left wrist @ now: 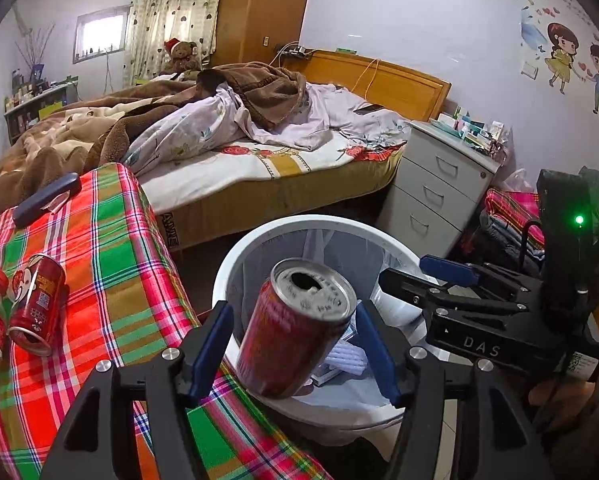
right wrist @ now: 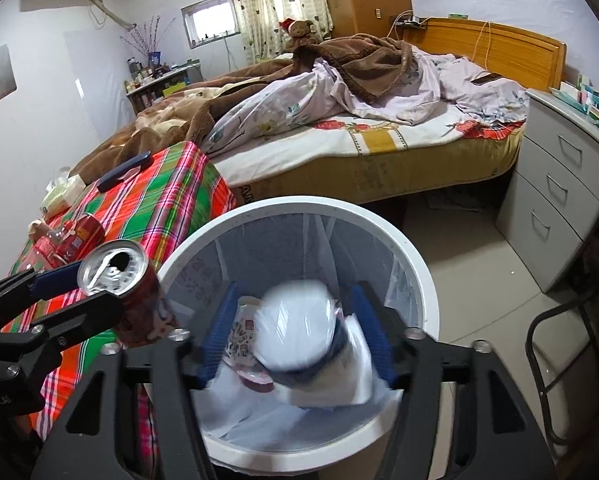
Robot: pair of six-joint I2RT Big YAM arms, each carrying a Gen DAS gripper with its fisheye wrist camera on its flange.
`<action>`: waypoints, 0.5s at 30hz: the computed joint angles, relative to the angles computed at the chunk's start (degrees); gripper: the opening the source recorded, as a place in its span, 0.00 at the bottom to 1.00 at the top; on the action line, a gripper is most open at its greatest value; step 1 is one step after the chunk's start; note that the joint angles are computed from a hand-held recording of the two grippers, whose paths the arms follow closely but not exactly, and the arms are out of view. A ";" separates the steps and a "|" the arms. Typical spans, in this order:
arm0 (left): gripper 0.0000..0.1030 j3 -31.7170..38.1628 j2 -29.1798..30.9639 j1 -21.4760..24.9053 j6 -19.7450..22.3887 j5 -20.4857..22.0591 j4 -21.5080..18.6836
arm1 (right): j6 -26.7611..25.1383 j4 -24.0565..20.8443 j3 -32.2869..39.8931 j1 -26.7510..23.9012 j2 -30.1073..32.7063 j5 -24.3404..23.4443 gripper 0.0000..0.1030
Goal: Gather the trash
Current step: 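Carry the red can and yogurt cup over the bin and open both tools, then move both open tools back to the bottle and can on the bed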
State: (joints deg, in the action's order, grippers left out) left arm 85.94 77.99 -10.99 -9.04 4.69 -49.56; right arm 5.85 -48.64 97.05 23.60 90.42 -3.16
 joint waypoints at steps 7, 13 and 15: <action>0.61 -0.66 -1.47 0.44 -0.28 0.13 0.55 | 0.76 1.64 -1.00 0.26 -1.29 1.26 0.62; 0.61 -1.31 -3.07 0.42 -0.34 -0.80 0.72 | 0.87 2.20 -0.93 0.91 -1.66 1.81 0.62; 0.61 -1.74 -3.74 0.63 -0.41 -0.79 0.79 | 1.14 2.91 -1.32 1.22 -2.03 1.89 0.62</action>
State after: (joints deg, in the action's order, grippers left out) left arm 84.20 74.25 -10.36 -9.45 3.90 -48.77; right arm 6.99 -45.73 95.74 24.82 88.39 -1.27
